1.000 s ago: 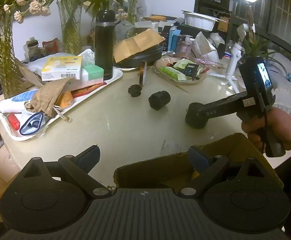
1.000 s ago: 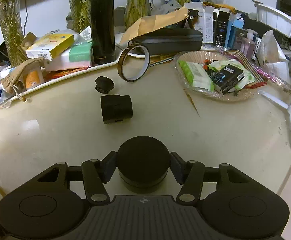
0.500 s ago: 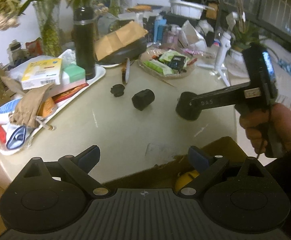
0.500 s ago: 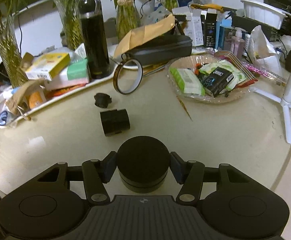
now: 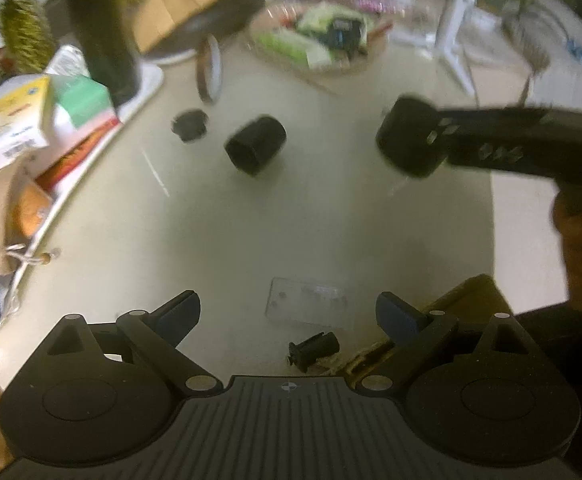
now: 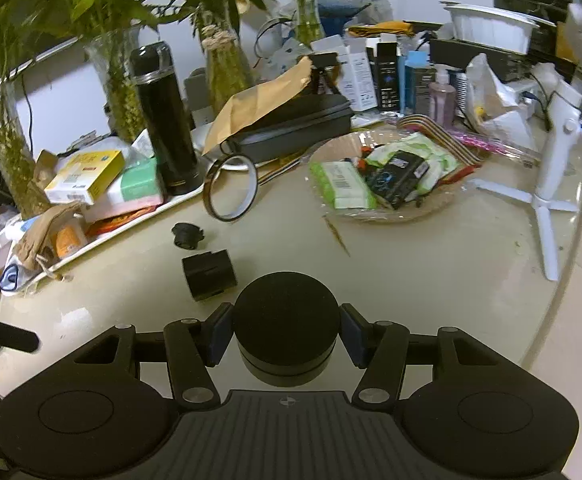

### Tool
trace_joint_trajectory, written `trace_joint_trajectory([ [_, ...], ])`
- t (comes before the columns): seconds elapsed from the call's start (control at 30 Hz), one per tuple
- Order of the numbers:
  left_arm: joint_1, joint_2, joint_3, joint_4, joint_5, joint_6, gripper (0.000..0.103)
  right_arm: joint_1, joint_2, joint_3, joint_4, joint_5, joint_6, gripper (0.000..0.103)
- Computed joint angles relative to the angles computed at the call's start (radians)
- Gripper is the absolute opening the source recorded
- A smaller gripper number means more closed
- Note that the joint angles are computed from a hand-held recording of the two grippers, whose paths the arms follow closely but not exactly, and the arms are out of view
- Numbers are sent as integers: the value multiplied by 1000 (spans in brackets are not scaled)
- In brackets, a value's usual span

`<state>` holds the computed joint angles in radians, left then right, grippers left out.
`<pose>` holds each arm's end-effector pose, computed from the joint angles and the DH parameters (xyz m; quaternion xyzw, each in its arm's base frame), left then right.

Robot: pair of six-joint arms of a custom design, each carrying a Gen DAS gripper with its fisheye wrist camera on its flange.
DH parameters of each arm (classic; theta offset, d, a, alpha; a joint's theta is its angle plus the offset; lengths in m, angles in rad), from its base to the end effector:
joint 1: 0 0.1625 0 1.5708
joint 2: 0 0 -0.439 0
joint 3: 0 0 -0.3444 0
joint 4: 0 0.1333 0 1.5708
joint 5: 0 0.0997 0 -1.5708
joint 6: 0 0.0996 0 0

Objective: Organize rigid objects
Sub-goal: 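Lower the left tool onto the clear plastic tray and grasp it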

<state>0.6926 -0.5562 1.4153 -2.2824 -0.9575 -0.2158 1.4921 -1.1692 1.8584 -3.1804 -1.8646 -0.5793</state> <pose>-0.4050 -0.5837 0.0383 0.3302 0.8919 -0.0966 0.2937 0.0590 -0.5801 0.3692 0.1566 -0.8748 0.3734 0.2661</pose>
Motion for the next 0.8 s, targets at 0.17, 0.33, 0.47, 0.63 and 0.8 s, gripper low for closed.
trace_joint_trajectory([
  [0.17, 23, 67, -111, 132, -3, 9, 96, -15, -20, 6, 5, 12, 17, 59],
  [0.33, 46, 116, -203, 232, -32, -6, 95, -23, -33, 13, 5, 18, 21, 59],
  [0.47, 61, 149, -281, 318, -64, -40, 88, -25, -36, 13, 8, 23, 23, 59],
  [0.63, 70, 178, -348, 383, -94, -55, 85, -27, -38, 13, 14, 36, 28, 59],
  [0.8, 70, 207, -395, 459, -64, -67, 79, -28, -41, 13, 19, 41, 32, 59],
])
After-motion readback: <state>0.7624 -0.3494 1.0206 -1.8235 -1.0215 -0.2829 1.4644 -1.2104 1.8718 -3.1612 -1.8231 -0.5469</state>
